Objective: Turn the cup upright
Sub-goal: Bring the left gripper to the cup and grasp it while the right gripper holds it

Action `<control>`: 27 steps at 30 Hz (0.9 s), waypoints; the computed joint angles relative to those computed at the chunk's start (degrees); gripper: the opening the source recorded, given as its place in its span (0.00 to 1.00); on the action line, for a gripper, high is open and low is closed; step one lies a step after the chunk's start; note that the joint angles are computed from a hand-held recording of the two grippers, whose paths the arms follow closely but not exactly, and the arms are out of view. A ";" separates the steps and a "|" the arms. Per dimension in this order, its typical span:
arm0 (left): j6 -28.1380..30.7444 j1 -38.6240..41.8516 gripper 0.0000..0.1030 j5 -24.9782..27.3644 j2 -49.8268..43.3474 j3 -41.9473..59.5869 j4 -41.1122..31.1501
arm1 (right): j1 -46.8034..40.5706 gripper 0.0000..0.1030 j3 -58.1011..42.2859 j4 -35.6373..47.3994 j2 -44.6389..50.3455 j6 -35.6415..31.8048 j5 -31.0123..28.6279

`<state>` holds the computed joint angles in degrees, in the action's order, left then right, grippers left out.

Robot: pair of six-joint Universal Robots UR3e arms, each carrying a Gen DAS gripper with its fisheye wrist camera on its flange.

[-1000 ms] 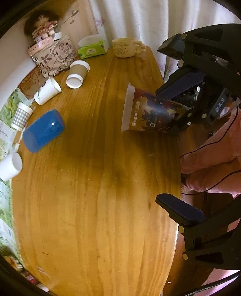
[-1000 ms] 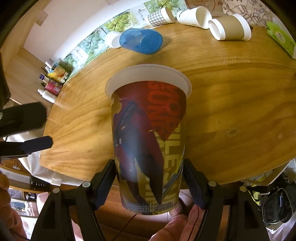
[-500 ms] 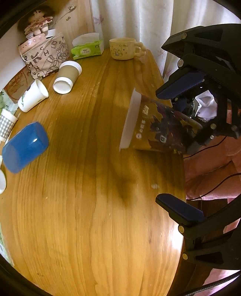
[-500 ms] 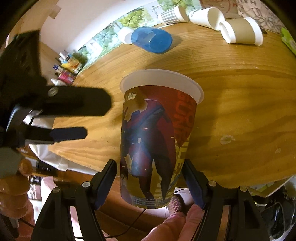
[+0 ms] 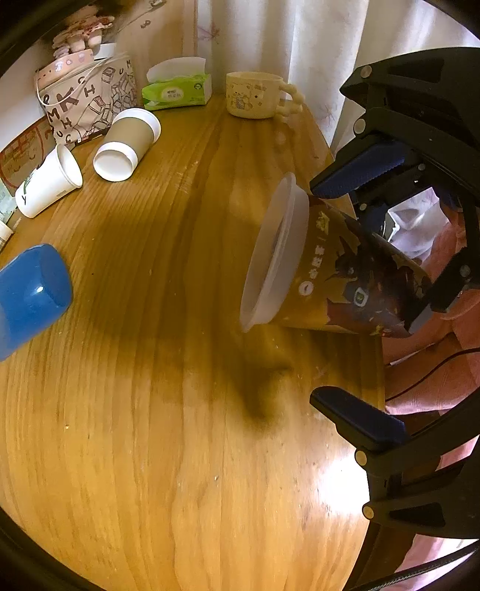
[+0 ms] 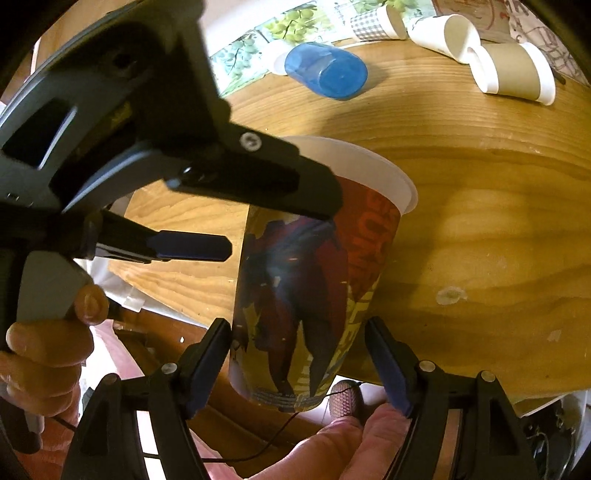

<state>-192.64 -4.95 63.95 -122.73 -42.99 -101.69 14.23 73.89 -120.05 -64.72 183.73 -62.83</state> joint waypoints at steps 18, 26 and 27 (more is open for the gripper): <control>-2.65 -0.08 0.89 -7.29 -5.43 3.88 -2.63 | -2.45 0.77 0.35 4.86 -2.19 -4.03 2.97; -2.56 -0.15 0.82 -8.48 -8.40 8.88 -5.87 | -1.86 0.77 -3.69 7.86 -0.50 -6.12 2.79; -2.70 -0.15 0.81 -8.51 -8.42 8.91 -5.81 | -1.79 0.77 -4.17 8.38 -0.30 -6.37 2.69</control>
